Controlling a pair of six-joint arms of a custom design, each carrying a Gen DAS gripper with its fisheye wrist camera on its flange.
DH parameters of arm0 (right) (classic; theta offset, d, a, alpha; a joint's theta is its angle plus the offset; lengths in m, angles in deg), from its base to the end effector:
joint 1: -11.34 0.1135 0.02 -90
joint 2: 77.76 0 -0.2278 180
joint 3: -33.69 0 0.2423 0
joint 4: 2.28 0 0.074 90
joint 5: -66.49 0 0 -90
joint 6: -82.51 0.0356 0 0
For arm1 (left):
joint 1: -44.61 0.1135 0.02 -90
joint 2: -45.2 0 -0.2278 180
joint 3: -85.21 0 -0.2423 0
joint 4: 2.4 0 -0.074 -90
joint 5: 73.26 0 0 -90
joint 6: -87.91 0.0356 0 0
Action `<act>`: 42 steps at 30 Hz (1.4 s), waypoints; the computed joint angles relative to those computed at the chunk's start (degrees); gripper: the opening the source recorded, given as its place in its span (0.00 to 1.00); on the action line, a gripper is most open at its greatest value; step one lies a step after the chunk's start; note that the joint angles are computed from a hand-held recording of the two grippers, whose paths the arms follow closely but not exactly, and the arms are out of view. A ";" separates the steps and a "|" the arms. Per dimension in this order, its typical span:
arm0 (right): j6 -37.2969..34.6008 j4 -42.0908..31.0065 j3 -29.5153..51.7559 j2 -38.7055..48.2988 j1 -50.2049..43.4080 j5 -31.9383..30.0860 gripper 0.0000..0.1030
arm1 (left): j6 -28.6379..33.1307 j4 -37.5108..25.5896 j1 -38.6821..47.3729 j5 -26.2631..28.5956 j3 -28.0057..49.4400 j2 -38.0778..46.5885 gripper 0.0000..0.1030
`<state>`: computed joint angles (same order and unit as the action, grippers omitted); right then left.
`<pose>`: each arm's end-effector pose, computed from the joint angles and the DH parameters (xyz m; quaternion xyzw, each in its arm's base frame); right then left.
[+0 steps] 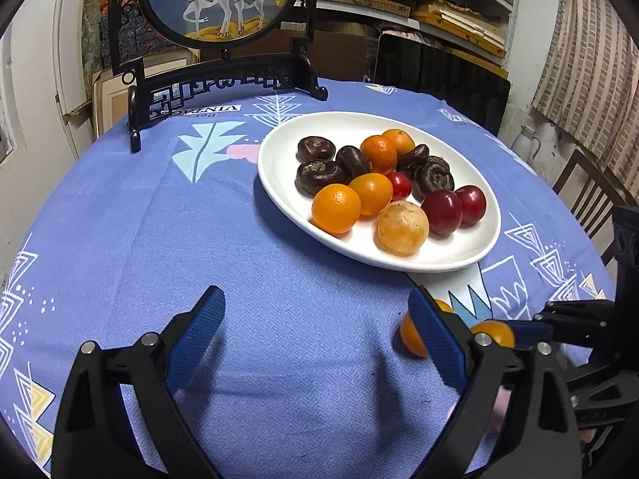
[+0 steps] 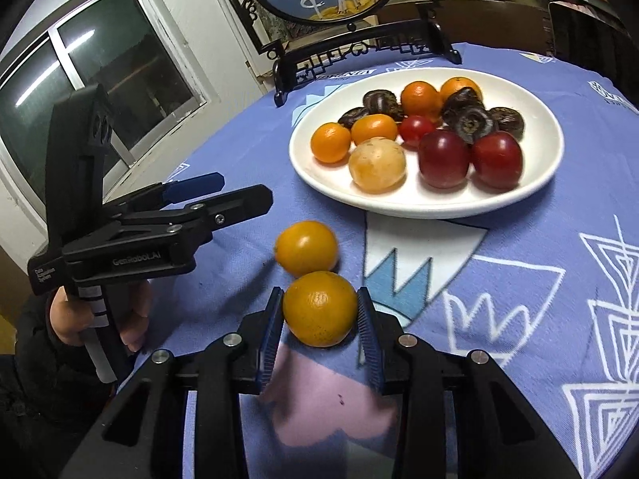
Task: Organize fruits
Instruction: 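Grasp a small orange tomato with the left tool while the right tool grasps a mandarin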
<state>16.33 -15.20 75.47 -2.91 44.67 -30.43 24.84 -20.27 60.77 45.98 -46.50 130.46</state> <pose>0.1977 0.1352 0.1225 -0.0993 0.9204 0.2280 0.3017 0.2500 0.0543 0.1089 0.1625 0.9112 -0.1165 0.3602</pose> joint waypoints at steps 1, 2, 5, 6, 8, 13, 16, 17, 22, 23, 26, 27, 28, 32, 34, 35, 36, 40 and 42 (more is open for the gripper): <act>-0.10 -0.09 -0.70 -0.90 -0.54 -0.22 0.36 | 0.07 0.15 -0.29 -0.42 -0.20 -0.21 0.88; -0.20 -0.28 -1.55 -2.06 -1.24 -0.52 0.36 | 0.15 0.38 -0.81 -1.03 -0.57 -0.60 0.88; -0.35 -0.83 -4.09 -5.65 -3.76 -1.64 0.36 | 0.50 0.72 -2.03 -2.26 -1.63 -1.81 0.88; -0.46 -0.93 -4.82 -6.62 -4.67 -2.09 0.36 | 0.59 0.58 -2.35 -2.38 -1.89 -2.14 0.88; -0.65 -1.37 -6.59 -9.21 -7.46 -3.63 0.36 | 0.70 0.12 -3.21 -2.64 -2.34 -2.80 0.88; -1.84 -2.22 -9.96 -14.29 -13.47 -7.21 0.36 | 0.23 -0.14 -7.54 -4.78 -4.03 -4.90 0.88; -2.32 -2.37 -10.78 -15.57 -15.17 -8.29 0.36 | -0.50 0.39 -10.13 -6.68 -4.63 -5.20 0.88; -2.50 -2.47 -11.02 -15.98 -15.60 -8.57 0.36 | -0.75 0.46 -10.84 -7.22 -4.71 -5.23 0.88; -3.15 -2.85 -12.01 -17.67 -17.25 -9.89 0.36 | -1.33 0.91 -13.52 -10.30 -5.03 -5.00 0.88; -3.15 -2.93 -12.17 -18.01 -17.42 -10.09 0.36 | -1.30 0.91 -13.59 -10.39 -5.13 -5.18 0.88; -3.26 -2.94 -12.36 -18.42 -17.67 -10.50 0.36 | -1.28 0.77 -13.83 -10.83 -5.16 -5.36 0.88; -3.28 -2.91 -12.36 -18.43 -17.58 -10.47 0.36 | -1.15 0.74 -13.96 -10.86 -5.20 -5.40 0.88; -3.43 -2.80 -12.34 -18.30 -17.78 -10.65 0.36 | -0.97 0.72 -14.08 -10.82 -5.24 -5.48 0.88; -3.40 -3.22 -12.67 -19.25 -17.96 -10.91 0.36 | 0.41 0.44 -15.21 -10.90 -5.89 -6.35 0.80; -3.36 -3.51 -12.75 -19.69 -17.90 -10.87 0.36 | 0.88 0.23 -16.29 -11.90 -5.66 -5.76 0.72; -3.36 -3.61 -12.75 -19.81 -17.91 -10.88 0.36 | 1.16 -0.03 -16.88 -12.40 -5.41 -5.30 0.70; -3.36 -3.60 -12.78 -19.82 -17.93 -10.91 0.36 | 1.31 -0.16 -17.19 -12.60 -5.07 -4.71 0.65; -3.30 -3.30 -13.10 -20.22 -17.79 -10.79 0.36 | 1.93 -2.90 -17.12 -11.16 -2.55 -1.56 0.35; -3.33 -3.21 -13.09 -20.09 -17.92 -10.95 0.36 | 1.74 -3.45 -16.48 -10.12 -2.17 -1.27 0.35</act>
<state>12.99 -18.41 62.38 -23.00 26.76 -41.38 26.58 -23.73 44.29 35.86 -48.67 129.19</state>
